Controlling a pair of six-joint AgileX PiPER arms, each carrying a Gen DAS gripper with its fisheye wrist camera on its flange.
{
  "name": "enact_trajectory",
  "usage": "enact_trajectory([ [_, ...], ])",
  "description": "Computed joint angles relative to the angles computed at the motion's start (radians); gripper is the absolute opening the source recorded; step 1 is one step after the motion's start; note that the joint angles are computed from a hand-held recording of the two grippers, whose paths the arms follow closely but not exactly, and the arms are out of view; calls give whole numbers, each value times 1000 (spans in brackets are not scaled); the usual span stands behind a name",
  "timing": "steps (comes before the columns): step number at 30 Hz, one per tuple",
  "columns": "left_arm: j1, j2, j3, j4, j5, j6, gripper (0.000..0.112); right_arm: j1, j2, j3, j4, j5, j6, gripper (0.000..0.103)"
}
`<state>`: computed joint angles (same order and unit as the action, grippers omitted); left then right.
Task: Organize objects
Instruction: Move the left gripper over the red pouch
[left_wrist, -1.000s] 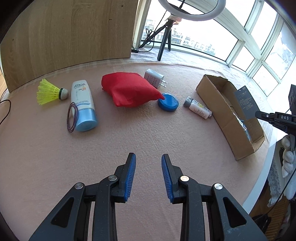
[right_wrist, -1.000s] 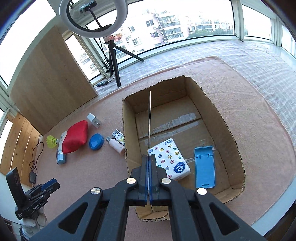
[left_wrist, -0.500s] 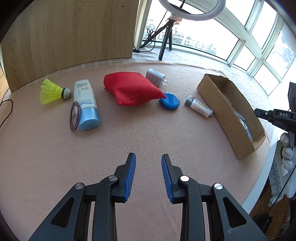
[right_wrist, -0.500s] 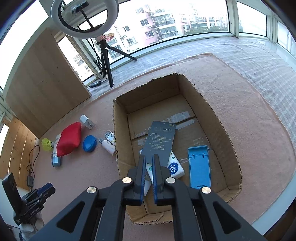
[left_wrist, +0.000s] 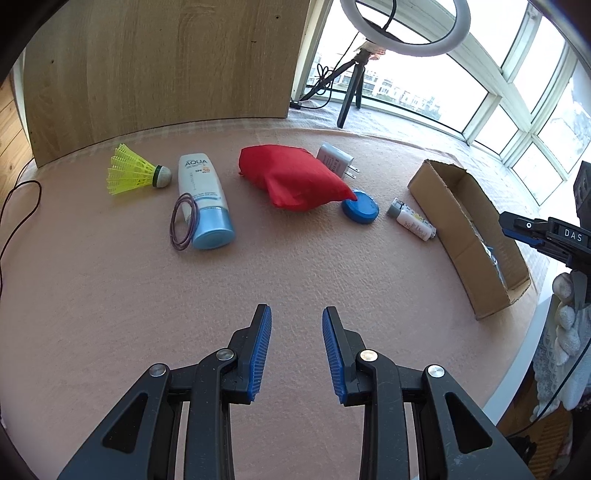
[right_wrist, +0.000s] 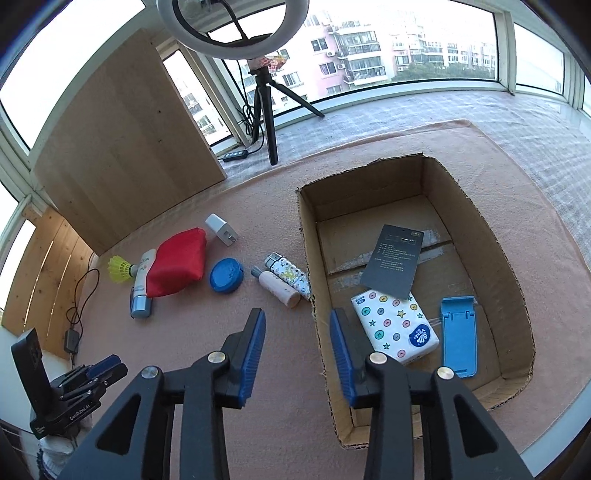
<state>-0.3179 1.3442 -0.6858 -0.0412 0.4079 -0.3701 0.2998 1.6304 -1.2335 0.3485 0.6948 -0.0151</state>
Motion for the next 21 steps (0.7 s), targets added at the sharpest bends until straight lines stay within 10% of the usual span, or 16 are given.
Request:
enact_trajectory([
  [21,233,304,-450,-211,136,346,34,154,336,-452,104,178,-2,39],
])
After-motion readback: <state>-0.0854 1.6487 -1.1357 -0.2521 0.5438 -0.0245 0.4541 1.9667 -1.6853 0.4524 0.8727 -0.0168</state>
